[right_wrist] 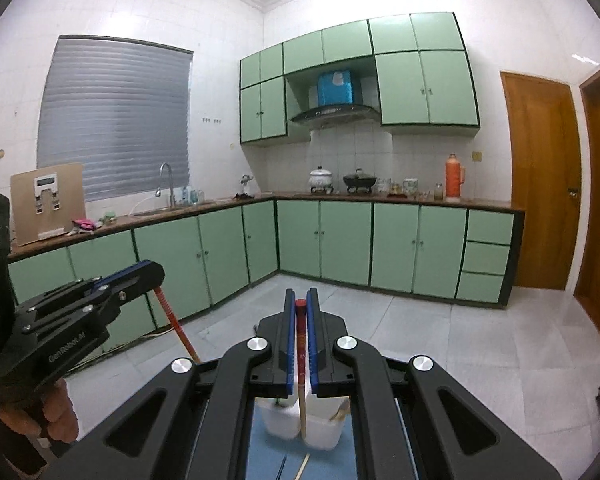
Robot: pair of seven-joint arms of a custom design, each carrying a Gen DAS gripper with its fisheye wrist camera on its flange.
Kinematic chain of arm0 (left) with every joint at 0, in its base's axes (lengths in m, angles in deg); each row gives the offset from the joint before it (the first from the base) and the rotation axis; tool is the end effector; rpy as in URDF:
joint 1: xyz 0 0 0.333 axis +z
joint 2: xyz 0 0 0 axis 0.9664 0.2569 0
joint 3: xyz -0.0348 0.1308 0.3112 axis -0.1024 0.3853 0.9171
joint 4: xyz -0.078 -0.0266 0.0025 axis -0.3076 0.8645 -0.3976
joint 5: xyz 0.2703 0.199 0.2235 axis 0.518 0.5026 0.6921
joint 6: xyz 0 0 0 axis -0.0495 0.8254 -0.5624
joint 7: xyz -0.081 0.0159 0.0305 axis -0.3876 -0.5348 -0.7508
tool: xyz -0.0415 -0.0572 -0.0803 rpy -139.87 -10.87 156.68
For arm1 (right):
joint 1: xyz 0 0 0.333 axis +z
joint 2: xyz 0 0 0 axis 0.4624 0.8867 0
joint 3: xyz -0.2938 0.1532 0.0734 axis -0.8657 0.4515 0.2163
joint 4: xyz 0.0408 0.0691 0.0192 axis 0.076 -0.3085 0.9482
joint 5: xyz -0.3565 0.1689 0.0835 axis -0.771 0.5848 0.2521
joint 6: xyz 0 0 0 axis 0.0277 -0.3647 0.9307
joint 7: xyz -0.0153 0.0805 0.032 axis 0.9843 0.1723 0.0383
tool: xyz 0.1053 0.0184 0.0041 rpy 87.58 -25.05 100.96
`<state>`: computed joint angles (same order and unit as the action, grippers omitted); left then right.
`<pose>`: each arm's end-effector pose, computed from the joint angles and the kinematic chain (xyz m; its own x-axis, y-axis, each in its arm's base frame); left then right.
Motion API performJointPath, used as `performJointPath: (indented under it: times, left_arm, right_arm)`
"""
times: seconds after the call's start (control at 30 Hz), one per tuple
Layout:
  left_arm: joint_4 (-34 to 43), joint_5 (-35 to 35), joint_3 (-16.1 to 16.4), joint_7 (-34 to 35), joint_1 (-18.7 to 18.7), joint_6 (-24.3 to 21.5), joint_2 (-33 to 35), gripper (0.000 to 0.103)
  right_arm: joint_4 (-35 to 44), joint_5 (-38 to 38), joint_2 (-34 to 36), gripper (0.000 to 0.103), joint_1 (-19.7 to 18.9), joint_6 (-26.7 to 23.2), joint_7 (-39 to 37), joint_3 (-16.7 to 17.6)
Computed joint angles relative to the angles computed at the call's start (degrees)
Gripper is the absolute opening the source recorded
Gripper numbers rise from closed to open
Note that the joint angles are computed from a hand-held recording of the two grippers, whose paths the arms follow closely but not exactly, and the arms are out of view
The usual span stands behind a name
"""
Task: Organize utensils
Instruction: 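Lift both chopsticks to the white holder and open both grippers to drop them in, then withdraw both open grippers from the holder back over the remaining chopsticks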
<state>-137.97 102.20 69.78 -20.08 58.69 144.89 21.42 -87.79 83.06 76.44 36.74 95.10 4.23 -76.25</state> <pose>0.5182 -0.3206 0.6929 0.2111 -0.9751 0.0679 -0.1283 -0.0965 -0.9870 0.6088 0.0883 0.6991 0.6947 -0.7181 -0.0404 -0.1732 -0.1125 -0.9784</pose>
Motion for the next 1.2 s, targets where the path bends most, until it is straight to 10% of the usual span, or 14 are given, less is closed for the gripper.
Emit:
performJointPath:
  times: [0.7, 1.2]
  left_arm:
    - [10.1, -10.3, 9.2, 8.4, -1.5, 6.3, 15.5, 0.009]
    - [-4.2, -0.1, 4.1, -4.1, -1.0, 1.0, 3.0, 0.08]
  right_arm:
    - [14.4, -16.4, 18.3, 0.007, -3.9, 2.1, 14.9, 7.5]
    - [-0.2, 3.3, 6.4, 0.069, -5.7, 5.4, 0.1, 4.7]
